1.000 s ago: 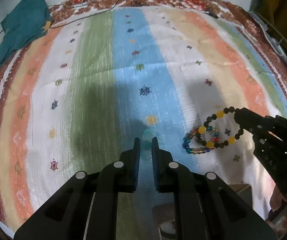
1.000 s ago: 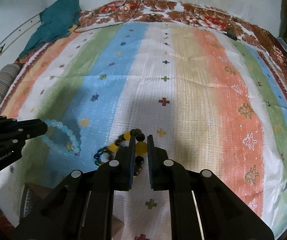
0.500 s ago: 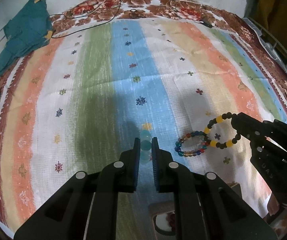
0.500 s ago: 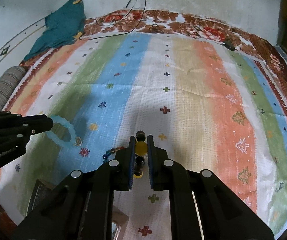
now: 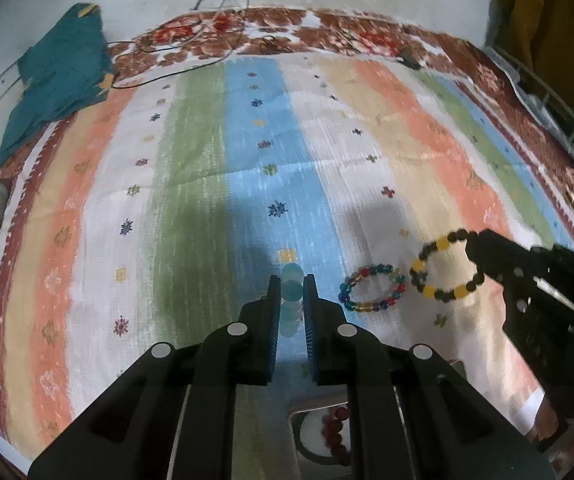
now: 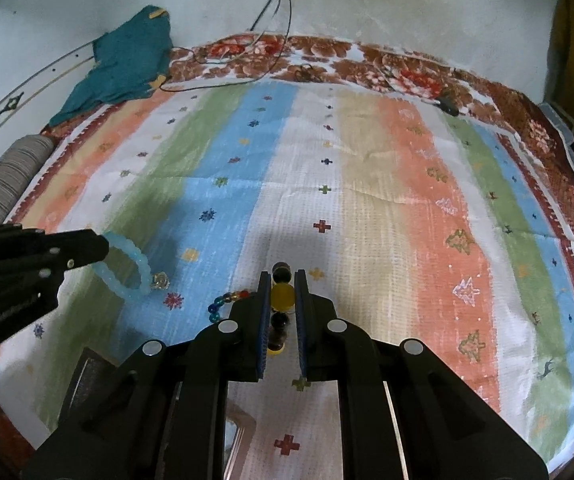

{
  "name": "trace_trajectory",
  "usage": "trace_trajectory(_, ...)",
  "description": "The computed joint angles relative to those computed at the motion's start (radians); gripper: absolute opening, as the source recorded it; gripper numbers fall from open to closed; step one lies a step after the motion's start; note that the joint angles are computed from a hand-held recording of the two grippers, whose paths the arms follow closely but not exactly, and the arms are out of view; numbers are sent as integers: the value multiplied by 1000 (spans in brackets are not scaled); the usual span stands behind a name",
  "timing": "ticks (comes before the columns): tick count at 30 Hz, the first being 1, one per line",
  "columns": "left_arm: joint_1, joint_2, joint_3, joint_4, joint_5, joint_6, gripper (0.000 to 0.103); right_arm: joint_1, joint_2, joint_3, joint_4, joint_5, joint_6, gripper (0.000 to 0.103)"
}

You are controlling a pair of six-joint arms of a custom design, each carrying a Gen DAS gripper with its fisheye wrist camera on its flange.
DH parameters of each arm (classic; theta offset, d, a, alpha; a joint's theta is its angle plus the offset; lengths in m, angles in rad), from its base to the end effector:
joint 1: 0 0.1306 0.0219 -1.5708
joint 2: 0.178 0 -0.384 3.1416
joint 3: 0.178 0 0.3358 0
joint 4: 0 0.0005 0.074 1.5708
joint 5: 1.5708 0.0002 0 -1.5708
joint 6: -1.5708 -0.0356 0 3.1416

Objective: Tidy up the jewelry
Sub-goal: 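Carry the yellow-and-black bracelet in the right tool and pale blue bracelet in the left tool over the tin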

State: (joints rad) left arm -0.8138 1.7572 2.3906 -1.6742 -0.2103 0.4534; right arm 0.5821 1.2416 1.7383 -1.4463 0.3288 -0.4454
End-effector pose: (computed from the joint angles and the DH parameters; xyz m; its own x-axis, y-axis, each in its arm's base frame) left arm 0.3376 -0.3472 0.5942 -0.8123 0.2360 -0.5333 0.3144 0.9474 -0.0595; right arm 0.2754 0.1669 0.5825 -0.7695 -0.0183 -0.6384 -0.0352 0.9993 0.0138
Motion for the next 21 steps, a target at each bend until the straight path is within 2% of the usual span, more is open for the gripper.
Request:
trace_trajectory(2, -14, -12, -13, 18, -40, 4, 11, 12, -13, -6, 18, 22, 7, 12)
trace_trajectory(4, -24, -28, -32, 48, -48, 3, 11, 20, -24, -8, 33, 32, 7, 12)
trace_trajectory(7, -37, -32, -22, 50, -81, 7, 11, 35, -42, -12, 59, 48, 11, 13)
trace_trajectory(10, -41, -41, -21, 54, -73, 30, 11, 53, -56, -14, 73, 63, 18, 13)
trace_trajectory(21, -64, -95, -82, 83, -64, 34, 11, 99, -97, -38, 99, 81, 15, 13)
